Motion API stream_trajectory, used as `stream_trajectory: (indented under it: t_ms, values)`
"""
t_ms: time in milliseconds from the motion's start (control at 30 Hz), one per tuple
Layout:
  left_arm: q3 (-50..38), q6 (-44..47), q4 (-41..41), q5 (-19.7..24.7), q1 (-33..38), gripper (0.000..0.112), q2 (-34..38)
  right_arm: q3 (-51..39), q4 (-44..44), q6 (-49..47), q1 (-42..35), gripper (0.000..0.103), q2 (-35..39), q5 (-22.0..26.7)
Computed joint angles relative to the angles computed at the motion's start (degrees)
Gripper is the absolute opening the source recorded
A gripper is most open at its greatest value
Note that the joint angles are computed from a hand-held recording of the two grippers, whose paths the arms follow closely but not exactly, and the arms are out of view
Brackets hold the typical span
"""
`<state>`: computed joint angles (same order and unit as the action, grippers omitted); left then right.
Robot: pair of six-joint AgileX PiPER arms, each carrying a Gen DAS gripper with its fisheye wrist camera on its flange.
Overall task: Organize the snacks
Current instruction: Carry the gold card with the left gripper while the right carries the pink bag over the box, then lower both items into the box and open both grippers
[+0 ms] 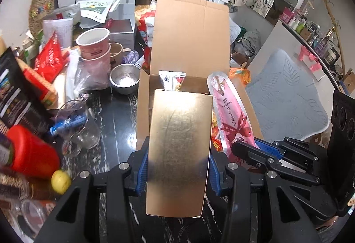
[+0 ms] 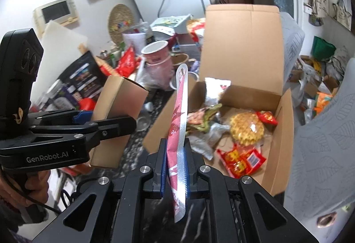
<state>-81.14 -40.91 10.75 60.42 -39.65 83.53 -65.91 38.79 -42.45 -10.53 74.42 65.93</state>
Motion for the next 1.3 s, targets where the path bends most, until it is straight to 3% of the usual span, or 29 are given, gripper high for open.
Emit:
stream_trajectory:
  t_ms: [267, 567, 1000, 1300]
  values:
    - [-4.6, 5.2, -2.7, -3.9, 3.9, 0.044, 9.4, -3.5, -1.2, 0.1, 0.8, 0.012, 11.2, -5.1]
    - [-14.9, 10.7, -5.1, -5.0, 5.9, 0.044, 20.4, -9.6, -2.6, 1.7, 0.3, 0.012, 20.8, -6.9]
    - [-29.2, 15.4, -8.0, -0.4, 7.8, 0.044, 34.1, -18.6, -6.5, 5.3, 1.2, 0.012, 31.2, -6.6]
    - [-31.6, 17.3, -8.8, 2.6, 8.3, 0.044, 38.0, -19.5, -10.9, 9.2, 2.2, 0.013, 34.0, -6.3]
